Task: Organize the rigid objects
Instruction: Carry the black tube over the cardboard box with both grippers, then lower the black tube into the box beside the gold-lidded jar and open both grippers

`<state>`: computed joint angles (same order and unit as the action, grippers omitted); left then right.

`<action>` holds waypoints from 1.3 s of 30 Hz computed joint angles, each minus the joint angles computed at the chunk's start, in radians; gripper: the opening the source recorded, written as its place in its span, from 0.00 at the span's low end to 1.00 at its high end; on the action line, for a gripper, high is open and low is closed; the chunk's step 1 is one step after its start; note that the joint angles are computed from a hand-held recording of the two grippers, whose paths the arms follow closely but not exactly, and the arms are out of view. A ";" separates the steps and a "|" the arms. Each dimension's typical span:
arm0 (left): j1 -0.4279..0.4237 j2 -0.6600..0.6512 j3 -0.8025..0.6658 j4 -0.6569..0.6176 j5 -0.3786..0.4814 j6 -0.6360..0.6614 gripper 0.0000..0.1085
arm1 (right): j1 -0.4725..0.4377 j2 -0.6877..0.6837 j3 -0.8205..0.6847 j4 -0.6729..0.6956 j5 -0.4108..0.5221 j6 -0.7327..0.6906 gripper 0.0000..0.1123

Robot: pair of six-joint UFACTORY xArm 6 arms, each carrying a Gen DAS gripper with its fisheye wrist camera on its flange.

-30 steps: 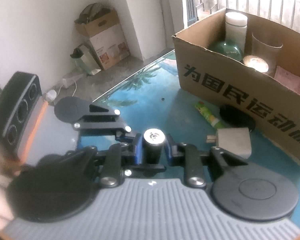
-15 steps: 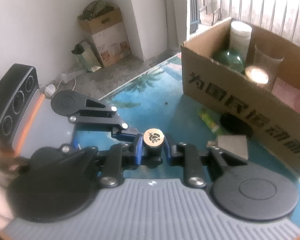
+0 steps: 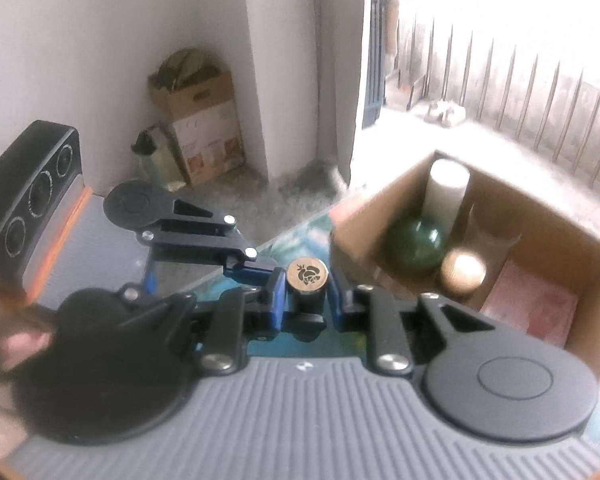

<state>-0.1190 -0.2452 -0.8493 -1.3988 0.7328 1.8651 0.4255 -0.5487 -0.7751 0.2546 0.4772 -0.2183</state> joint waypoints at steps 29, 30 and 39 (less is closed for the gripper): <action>-0.169 0.728 -0.818 0.589 0.134 -0.713 0.21 | -0.414 0.447 -0.302 0.441 0.142 -0.424 0.18; -0.171 0.733 -0.824 0.601 0.134 -0.720 0.21 | -0.393 0.444 -0.290 0.434 0.123 -0.407 0.18; -0.178 0.771 -0.878 0.680 0.157 -0.795 0.24 | -0.370 0.483 -0.286 0.451 0.070 -0.456 0.18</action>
<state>-0.2972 0.5258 -1.7273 -0.7193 0.8901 1.0699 0.0556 -0.0661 -1.0614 0.7060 0.5473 -0.6741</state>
